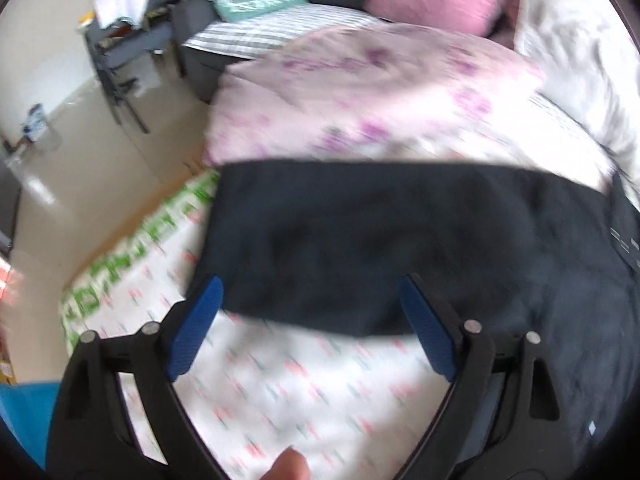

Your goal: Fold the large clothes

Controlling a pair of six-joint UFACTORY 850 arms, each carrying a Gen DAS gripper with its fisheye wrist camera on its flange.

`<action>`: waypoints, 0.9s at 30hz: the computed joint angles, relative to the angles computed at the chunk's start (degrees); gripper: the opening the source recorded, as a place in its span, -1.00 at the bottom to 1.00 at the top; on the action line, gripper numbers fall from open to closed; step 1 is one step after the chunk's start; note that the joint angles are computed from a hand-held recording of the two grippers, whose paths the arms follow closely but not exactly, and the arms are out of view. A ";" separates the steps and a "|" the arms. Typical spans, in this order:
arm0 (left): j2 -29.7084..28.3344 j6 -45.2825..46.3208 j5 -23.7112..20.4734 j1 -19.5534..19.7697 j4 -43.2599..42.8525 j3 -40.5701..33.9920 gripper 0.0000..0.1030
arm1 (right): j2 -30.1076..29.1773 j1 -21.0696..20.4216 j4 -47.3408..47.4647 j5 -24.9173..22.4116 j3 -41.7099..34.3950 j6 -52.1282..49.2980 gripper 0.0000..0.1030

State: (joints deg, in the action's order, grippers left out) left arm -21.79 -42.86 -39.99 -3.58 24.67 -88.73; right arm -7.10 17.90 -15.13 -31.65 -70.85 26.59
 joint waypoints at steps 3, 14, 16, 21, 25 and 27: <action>4.74 4.06 2.40 -3.45 -7.13 4.75 0.98 | 3.04 -1.51 -2.59 1.28 1.78 3.32 0.57; 10.92 25.06 8.70 -15.21 -34.18 13.26 0.99 | 14.24 -21.20 -5.47 -6.54 8.06 16.88 0.60; 9.82 27.26 8.25 -16.69 -36.05 13.15 0.99 | 16.08 -25.87 -5.29 -7.32 9.55 16.42 0.60; 7.62 35.68 8.18 -16.98 -48.34 12.62 0.99 | 17.26 -35.53 -4.86 -9.27 11.32 15.02 0.60; 6.76 37.73 9.53 -17.66 -50.87 12.37 0.99 | 15.37 -41.33 2.22 -8.51 12.20 10.33 0.60; 6.14 38.79 9.58 -17.87 -51.52 11.98 0.99 | 13.09 -42.26 5.32 -8.61 11.79 8.38 0.59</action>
State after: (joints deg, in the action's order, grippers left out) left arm -15.64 -4.08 -30.41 -21.45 -26.85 -76.75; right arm 5.99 -24.36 -9.81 -40.26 -59.06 34.97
